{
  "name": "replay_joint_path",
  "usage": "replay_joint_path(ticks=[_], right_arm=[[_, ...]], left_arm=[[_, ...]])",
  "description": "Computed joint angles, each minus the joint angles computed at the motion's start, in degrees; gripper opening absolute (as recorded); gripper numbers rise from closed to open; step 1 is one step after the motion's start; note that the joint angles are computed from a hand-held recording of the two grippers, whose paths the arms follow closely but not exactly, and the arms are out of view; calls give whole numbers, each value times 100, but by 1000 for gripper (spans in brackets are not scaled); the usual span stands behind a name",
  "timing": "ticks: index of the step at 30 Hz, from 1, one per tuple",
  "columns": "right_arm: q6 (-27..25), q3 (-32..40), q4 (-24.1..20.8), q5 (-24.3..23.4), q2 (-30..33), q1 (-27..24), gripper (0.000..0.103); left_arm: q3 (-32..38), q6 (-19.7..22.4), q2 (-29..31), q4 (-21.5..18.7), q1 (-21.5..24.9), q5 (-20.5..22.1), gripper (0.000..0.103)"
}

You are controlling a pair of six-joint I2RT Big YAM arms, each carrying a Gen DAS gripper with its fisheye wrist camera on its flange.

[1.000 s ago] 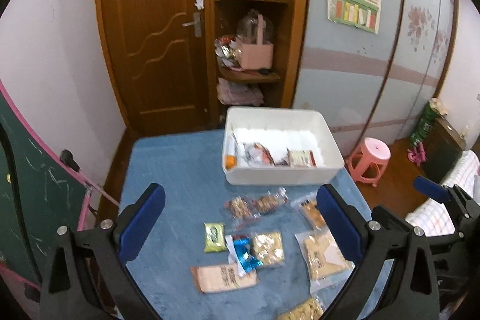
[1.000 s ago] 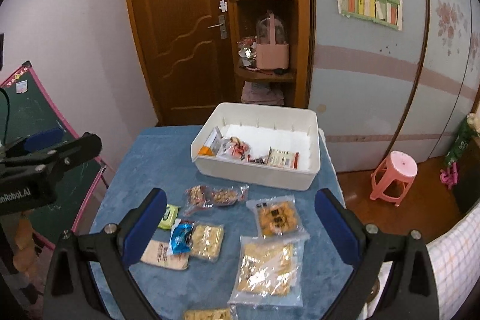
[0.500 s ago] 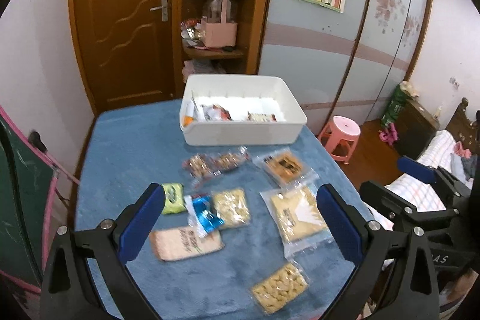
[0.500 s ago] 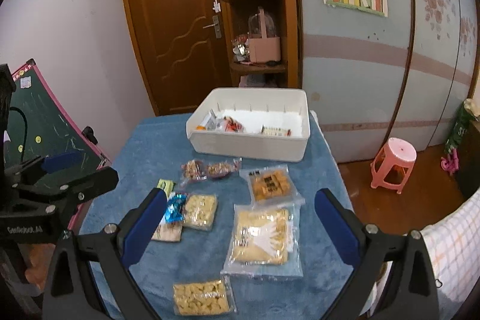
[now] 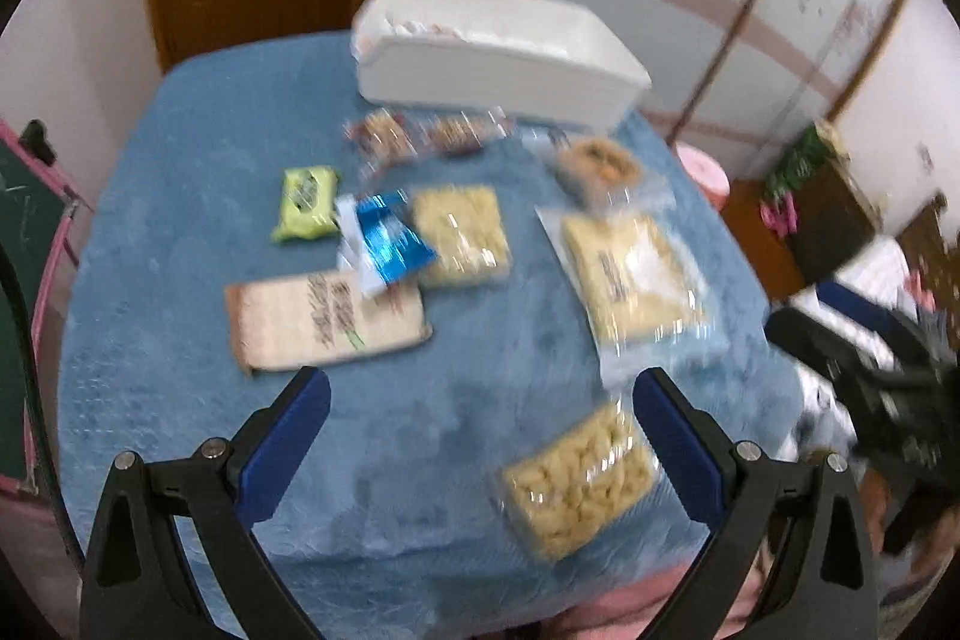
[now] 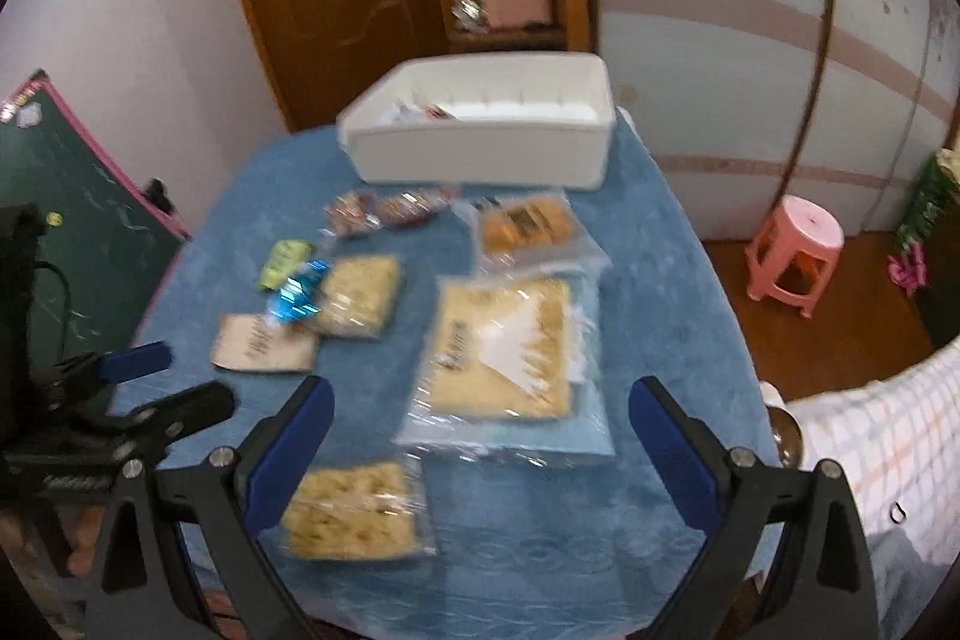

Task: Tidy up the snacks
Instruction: 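Lower the left tool onto the cracker bag while the right tool approaches the large bread bag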

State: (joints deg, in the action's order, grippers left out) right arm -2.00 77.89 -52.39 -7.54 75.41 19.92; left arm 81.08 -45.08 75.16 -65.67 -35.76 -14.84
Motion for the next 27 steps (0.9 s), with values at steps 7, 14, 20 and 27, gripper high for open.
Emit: replay_joint_path(ticks=[7,14,20,27], right_arm=[[211,-62,-174,-100,274,-256,99],[276,46,-302,-239,552,-317,99],[424,217,-451,-607,883,-418,99],[663,505,-464,-909,1281,-525,99]], left_arm=[[115,809,392,35,-344,367,101],[272,1316,781,1,-458,807,101],[269,1385,1002,-33,-336,1224,101],[353,1546,1275,-41,-210,1461,101]])
